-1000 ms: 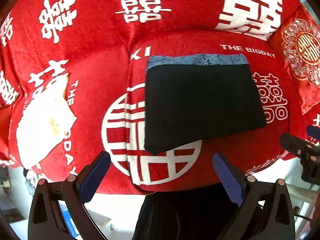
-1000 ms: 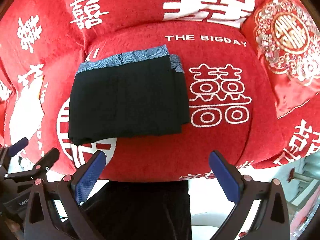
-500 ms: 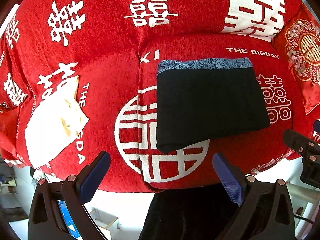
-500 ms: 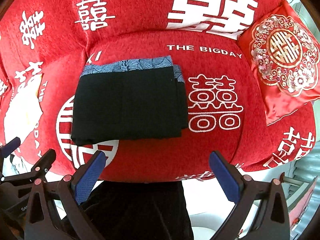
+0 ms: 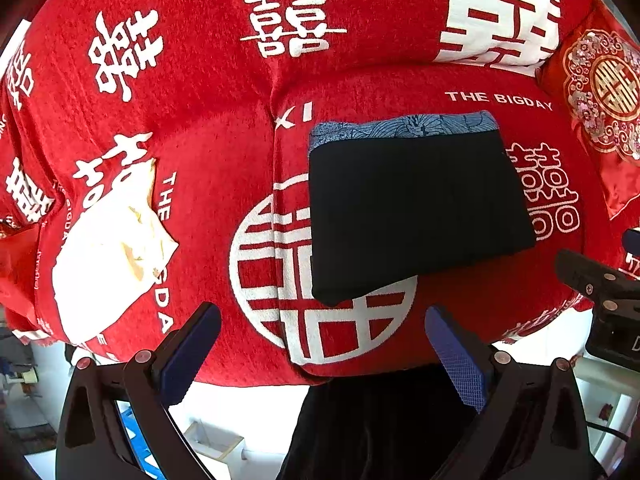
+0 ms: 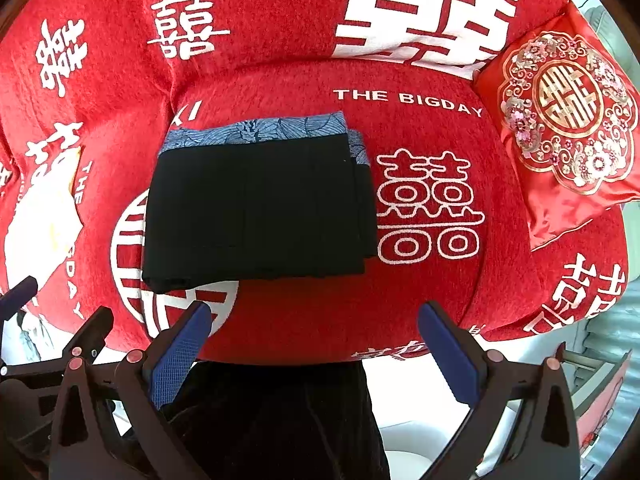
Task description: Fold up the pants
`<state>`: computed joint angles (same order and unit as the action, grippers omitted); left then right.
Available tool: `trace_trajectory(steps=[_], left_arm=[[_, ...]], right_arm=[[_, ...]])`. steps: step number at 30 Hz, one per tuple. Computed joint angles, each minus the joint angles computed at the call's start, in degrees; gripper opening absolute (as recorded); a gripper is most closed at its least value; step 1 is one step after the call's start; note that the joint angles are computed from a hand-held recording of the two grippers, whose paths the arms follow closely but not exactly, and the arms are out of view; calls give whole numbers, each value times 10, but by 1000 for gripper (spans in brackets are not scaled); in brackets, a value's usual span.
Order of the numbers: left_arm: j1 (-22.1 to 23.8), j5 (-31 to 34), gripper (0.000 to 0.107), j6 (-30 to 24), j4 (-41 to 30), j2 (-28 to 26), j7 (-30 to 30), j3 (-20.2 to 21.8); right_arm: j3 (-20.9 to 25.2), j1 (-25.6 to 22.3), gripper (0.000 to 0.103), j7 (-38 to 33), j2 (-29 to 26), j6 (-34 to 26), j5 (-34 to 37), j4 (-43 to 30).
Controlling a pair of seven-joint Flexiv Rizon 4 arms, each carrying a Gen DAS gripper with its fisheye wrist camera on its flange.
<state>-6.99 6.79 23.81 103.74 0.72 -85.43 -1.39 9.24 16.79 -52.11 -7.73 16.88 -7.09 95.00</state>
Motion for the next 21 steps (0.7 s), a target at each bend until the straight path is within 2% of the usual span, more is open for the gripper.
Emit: trace_trajectory(steps=[21], left_arm=[[2, -5, 102, -8, -6, -4, -14, 1]], right_arm=[[0, 2, 103, -3, -1, 0, -3, -2]])
